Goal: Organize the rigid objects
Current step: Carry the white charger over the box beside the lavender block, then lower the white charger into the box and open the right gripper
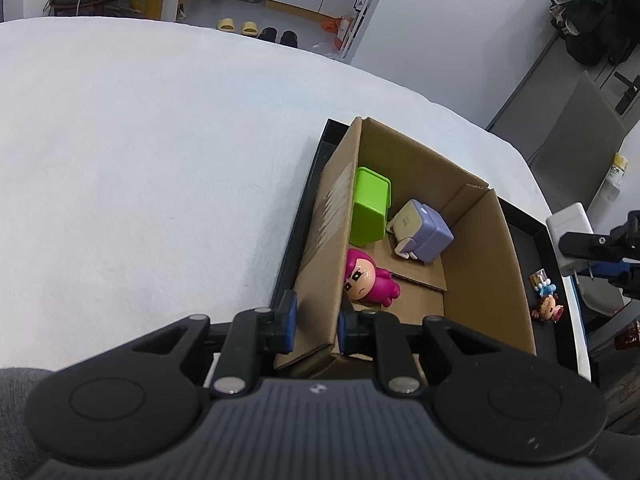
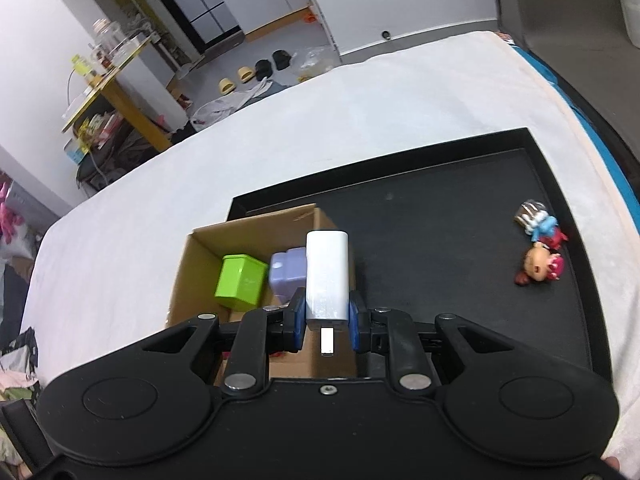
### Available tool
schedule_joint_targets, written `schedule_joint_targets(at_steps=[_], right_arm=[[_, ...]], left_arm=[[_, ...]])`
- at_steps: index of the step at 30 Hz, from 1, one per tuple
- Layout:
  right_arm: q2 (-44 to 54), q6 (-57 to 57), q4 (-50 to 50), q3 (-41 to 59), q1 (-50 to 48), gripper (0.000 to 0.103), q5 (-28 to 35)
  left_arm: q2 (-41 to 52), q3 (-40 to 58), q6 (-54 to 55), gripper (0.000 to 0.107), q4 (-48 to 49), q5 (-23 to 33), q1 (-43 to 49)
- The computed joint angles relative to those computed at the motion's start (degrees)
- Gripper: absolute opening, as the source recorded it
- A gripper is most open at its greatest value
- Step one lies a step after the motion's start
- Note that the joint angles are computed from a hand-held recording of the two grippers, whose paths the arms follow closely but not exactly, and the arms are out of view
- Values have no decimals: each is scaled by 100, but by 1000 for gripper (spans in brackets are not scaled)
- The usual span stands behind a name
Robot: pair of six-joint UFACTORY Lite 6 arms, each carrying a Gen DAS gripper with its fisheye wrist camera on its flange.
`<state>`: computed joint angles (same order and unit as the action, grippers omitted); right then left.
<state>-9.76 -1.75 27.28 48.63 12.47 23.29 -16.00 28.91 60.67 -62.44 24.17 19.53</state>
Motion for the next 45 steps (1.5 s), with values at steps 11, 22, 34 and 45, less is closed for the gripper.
schedule_joint_targets(at_steps=[11, 22, 34, 45], right_arm=[[526, 1371, -1257, 562, 773, 21, -29], [1312, 3085, -3105, 1235, 1557, 21, 276], [2025, 4301, -4423, 1764, 2142, 21, 697], [2547, 4840, -5051, 2058, 2392, 19, 807]], left_arm=[[75, 8, 324, 18, -286, 216, 199], [177, 31, 587, 19, -563, 391, 401], [157, 0, 757, 19, -588, 540, 541], [183, 16, 760, 20, -584, 552, 552]])
